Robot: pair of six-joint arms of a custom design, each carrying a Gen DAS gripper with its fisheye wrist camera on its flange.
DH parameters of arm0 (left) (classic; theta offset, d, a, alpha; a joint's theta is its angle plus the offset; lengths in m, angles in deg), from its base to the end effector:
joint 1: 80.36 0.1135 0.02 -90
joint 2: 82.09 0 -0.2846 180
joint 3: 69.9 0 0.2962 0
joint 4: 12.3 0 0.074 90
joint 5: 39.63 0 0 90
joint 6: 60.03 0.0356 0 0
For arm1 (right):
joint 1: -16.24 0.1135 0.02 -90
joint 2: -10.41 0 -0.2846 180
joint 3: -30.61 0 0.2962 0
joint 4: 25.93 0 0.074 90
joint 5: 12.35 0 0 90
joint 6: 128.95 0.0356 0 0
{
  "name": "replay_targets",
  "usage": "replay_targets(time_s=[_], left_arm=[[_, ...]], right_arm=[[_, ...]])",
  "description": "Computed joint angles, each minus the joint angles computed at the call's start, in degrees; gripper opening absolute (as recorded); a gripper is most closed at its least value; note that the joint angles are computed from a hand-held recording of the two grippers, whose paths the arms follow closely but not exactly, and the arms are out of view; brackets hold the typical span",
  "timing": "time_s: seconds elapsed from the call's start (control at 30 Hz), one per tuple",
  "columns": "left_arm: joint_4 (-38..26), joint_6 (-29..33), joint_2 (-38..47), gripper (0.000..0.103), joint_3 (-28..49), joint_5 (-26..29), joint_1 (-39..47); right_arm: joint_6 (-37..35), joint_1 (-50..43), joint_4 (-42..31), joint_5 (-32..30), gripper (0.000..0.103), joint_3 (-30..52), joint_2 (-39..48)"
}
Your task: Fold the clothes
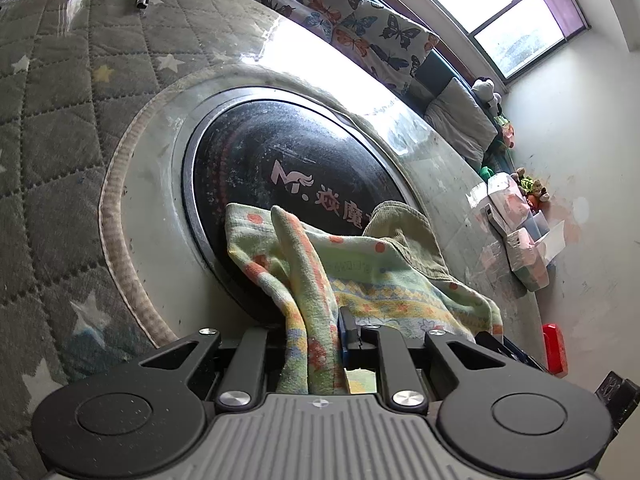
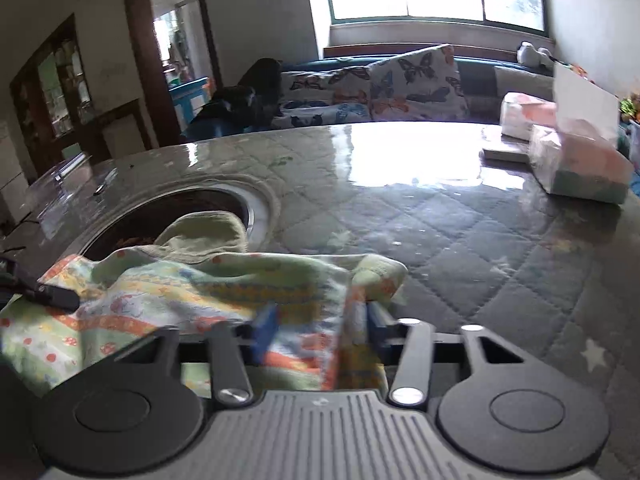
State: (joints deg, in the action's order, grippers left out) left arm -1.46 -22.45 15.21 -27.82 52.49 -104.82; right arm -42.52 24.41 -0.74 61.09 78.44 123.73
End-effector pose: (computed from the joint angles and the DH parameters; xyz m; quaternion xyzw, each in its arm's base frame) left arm 0.2757 -0.1268 0.0759 -0.2157 0.8961 -0.2543 0.2930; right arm 0.3331 0.0581 0.0354 -0.1520 0.8871 0.1473 0.4103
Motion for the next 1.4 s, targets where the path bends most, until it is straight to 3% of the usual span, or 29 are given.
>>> replay_targets(time_s=[0.07,0.17,0.5,0.87,1.4], left_arm=[[-0.18,0.57,0.04,0.017,0.15,-0.87,-0.36],[-1.41,1.58,-0.18,0.017,0.63,-1.93,-0.97],[-4.28,5.63,-1.64,0.012,4.75,-3.70,-4.76],[-8.81,9.67,9.05,0.012,21.67,-2.02,-10.99],[-18.46,13.53,26.70,0.012,45.24,0.88,-17.13]], right_arm=[[0.46,0.54,0.51,0.45,0.020,-0.46,-0.35],[1.51,0.26,1.96,0.12,0.012,-1.83,-1.45],[0.66,-2.45,6.57,0.29,0.009,-10.08,-12.21],[-3.35,-14.72,3.14,0.44,0.009,-13.22,-21.35],[-8.17,-29.78,3.49,-0.62,0.009,-9.91,-14.58]])
